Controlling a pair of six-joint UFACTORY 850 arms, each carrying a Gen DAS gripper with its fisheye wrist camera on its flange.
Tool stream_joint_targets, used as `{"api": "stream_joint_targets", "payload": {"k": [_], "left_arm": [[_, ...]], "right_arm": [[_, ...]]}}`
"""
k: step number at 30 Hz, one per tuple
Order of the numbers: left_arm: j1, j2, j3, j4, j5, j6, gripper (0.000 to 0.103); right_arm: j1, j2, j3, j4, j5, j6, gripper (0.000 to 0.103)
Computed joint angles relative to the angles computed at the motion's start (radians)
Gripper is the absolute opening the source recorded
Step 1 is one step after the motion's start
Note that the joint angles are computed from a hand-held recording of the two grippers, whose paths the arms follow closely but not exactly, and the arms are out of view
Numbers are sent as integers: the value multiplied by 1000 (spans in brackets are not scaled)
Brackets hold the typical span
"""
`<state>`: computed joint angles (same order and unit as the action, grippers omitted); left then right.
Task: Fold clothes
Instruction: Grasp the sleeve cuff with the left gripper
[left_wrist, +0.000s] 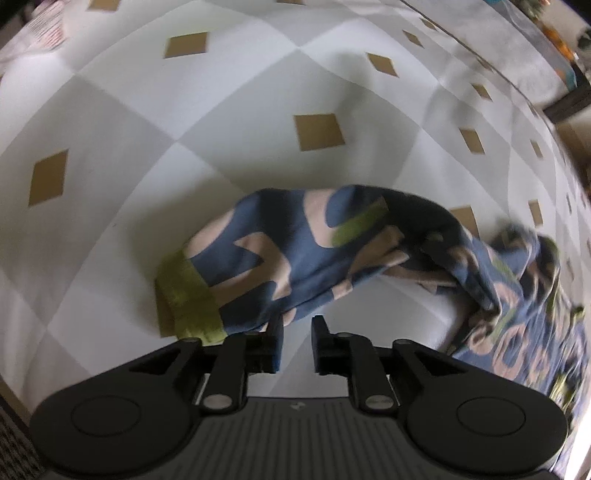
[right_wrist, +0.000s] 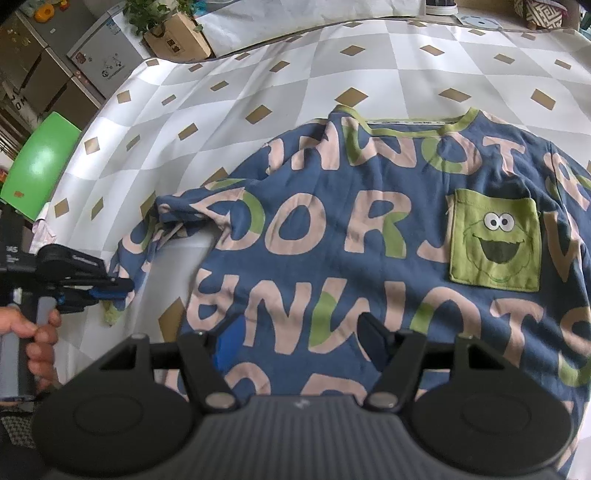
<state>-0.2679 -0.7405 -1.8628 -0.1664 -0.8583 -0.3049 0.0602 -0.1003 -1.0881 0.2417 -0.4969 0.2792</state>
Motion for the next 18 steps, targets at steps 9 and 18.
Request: {"api": "stream_joint_targets", "payload": {"k": [9,18], "left_arm": [[-10,-3,-12,75,-9,-48,24],[-28,-21,-36,215,-32,-63,38]], "right_arm": [[1,-2,-2,1,3,-1,65],[5,-2,-3,-4,5,-3,65]]}}
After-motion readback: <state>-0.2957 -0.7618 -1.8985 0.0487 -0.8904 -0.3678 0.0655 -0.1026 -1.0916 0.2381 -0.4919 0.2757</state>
